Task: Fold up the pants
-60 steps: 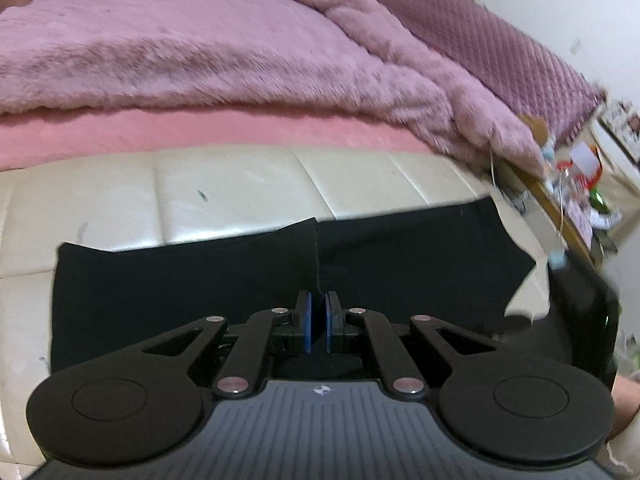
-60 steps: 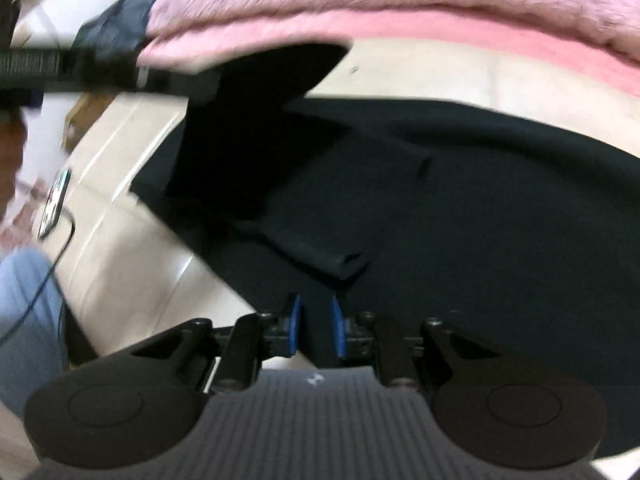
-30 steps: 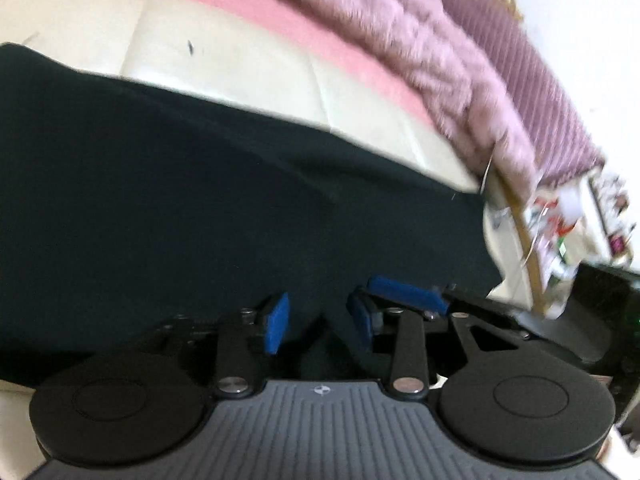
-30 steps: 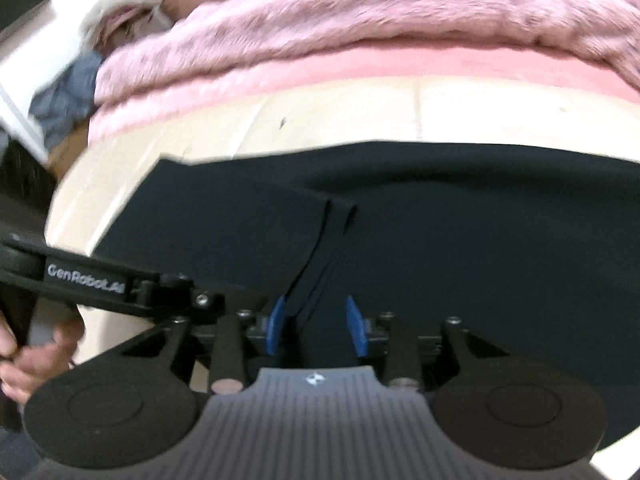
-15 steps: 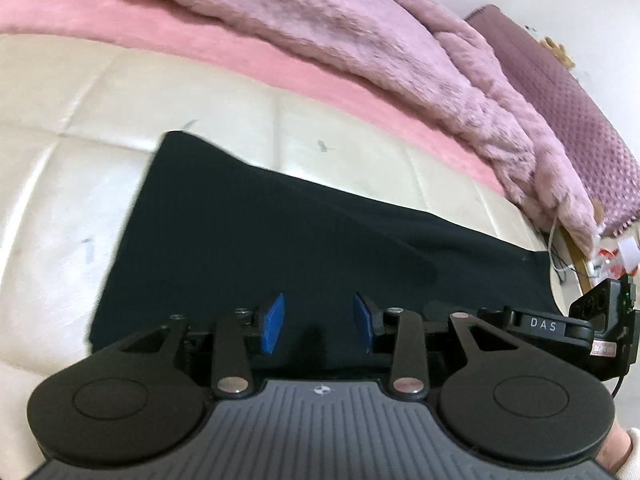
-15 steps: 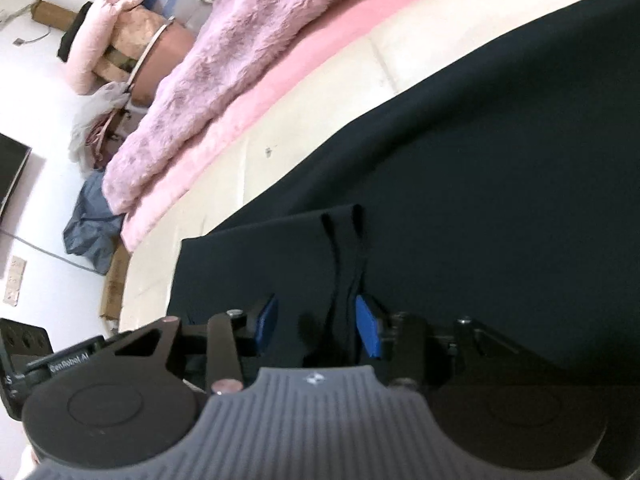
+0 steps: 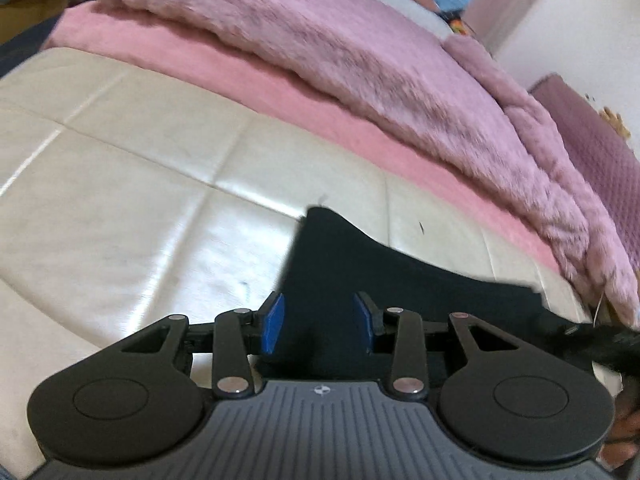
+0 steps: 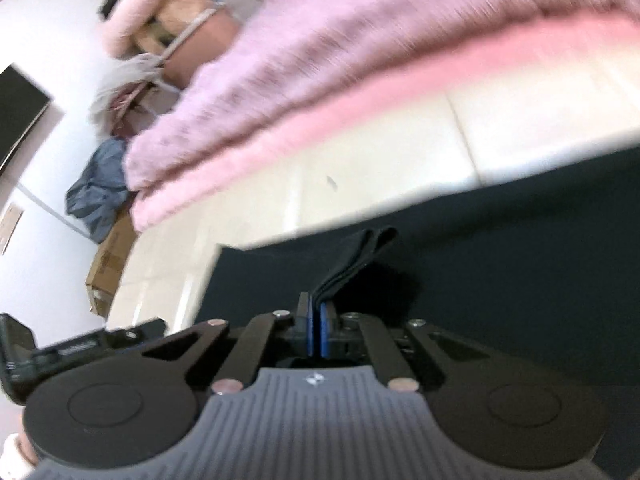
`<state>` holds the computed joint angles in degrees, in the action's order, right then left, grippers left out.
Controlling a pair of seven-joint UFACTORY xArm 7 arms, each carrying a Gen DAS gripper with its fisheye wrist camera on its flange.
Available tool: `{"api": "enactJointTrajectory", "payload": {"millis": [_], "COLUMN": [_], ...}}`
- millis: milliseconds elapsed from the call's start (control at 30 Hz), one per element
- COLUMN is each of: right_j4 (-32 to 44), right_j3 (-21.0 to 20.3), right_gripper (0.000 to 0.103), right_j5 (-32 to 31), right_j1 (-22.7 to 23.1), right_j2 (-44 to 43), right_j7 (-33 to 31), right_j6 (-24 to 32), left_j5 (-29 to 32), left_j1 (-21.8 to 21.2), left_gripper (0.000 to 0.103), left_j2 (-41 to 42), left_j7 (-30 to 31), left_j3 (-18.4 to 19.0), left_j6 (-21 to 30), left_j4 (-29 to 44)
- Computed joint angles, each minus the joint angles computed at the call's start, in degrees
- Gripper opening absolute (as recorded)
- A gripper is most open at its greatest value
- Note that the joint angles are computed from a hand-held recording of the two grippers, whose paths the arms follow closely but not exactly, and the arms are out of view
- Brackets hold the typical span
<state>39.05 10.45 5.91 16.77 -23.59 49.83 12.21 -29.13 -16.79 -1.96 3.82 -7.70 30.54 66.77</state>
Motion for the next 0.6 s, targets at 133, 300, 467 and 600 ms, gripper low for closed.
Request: {"api": "enactJointTrajectory", "payload": {"millis": [133,300,467,600], "right_j4": [6.53,13.83,18.14,19.46], "right_j3": [-0.86,-3.47,-5.51,-7.08], "right_gripper": [0.0,0.0,0.0,0.0], "right_j5": [-3.15,-3.35,-3.27,-4.24], "right_j1": [-1.51,-2.76,-5.75,-9.42], "right_j2": [-2.55,-6.46,-12.08,-17.22], "right_j7": [-4.03,-9.93,-14.63,-17.65], "right_j6": [5.54,14.93,25.93,33.71], "left_j5": [0.17,1.31,0.28,1.34], "left_j1": [0.12,-1.14,-3.34,-4.88], "left_gripper": [0.043,0.043,0.043,0.043], "left_j2": [-1.95,-2.79,-2.71,-1.05], "left_j7": [0.62,2.48,5.4,5.84], "left_j3": [0.43,-0.16,-0.97,-2.22], "left_j6": [-0.68,-1.01,-0.89,-0.52], "left_j4": [-1.18,-1.15,-0.59,1.35]}}
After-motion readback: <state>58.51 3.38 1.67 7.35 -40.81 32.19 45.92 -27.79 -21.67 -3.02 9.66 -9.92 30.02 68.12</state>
